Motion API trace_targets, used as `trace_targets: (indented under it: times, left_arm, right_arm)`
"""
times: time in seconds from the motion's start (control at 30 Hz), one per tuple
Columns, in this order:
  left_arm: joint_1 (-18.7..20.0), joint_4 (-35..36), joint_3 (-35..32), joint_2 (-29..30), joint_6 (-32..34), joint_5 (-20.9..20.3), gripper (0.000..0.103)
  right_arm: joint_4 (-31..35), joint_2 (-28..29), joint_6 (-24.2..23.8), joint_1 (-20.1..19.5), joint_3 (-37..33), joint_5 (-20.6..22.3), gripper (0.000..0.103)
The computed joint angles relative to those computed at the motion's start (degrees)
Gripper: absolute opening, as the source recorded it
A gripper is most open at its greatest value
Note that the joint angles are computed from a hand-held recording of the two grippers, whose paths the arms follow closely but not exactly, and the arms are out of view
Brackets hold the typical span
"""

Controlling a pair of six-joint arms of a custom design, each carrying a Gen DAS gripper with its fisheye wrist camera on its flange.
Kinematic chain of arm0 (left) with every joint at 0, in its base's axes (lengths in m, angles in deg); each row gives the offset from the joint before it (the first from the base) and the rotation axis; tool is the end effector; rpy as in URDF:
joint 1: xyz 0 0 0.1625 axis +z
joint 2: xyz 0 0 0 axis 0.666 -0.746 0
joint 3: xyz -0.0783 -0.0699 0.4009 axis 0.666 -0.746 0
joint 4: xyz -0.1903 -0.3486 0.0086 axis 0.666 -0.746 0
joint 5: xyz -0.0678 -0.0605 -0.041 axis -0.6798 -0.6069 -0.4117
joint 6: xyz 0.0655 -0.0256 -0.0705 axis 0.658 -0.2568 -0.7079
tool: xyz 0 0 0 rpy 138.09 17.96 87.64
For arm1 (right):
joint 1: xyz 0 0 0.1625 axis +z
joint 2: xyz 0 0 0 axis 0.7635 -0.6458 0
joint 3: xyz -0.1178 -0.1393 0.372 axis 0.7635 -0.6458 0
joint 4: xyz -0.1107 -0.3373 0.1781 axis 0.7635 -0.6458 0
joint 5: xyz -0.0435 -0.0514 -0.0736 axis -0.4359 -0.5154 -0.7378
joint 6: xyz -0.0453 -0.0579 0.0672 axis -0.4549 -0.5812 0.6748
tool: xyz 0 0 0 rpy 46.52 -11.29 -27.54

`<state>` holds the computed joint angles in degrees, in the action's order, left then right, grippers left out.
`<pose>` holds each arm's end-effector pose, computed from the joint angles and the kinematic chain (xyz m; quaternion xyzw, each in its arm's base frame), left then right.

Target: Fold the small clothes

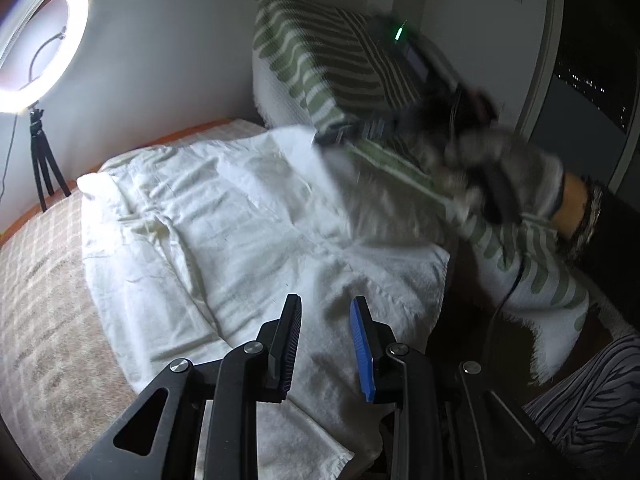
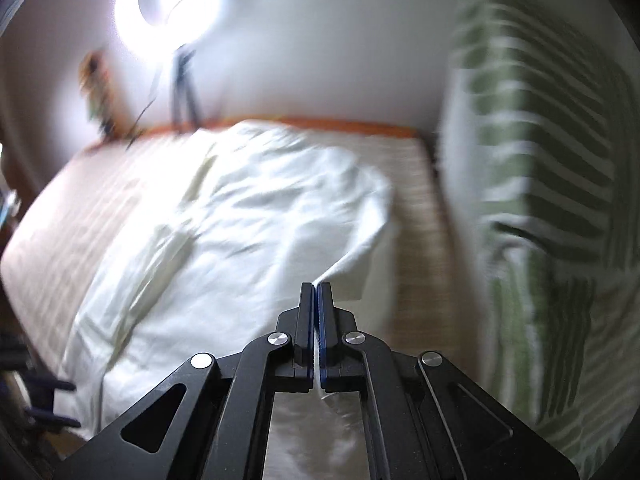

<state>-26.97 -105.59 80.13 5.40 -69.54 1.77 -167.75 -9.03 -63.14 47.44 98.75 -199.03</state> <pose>-0.2141 -0.2617 0.0969 0.2872 0.8916 -0.2776 0.2134 0.1520 -0.4190 0.2007 0.3853 -0.8688 0.1859 0.2493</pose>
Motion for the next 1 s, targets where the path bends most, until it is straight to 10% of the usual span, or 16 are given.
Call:
trace_targets:
  times: [0.3,0.43,0.63,1.0]
  left_arm:
    - [-1.2,5.8,1.5,-6.6,-2.3,1.2,0.024]
    - [-2.5,8.2,2.0,-9.0,-3.6,1.8,0.024]
    - [-3.5,9.5,2.3,-10.0,-5.3,1.2,0.024]
    - [-1.3,6.4,1.7,-5.1,-5.6,0.3,0.024]
  right_arm:
    - [4.6,3.5,0.3,0.2,2.9,-1.5,0.009]
    - [10.4,-7.1,3.4,-3.6,5.7,7.5,0.025]
    - [4.1,-16.9,7.8,-11.9,9.9,6.9,0.047]
    - [2.8,-13.7,11.3,-23.8,8.8,7.2,0.054]
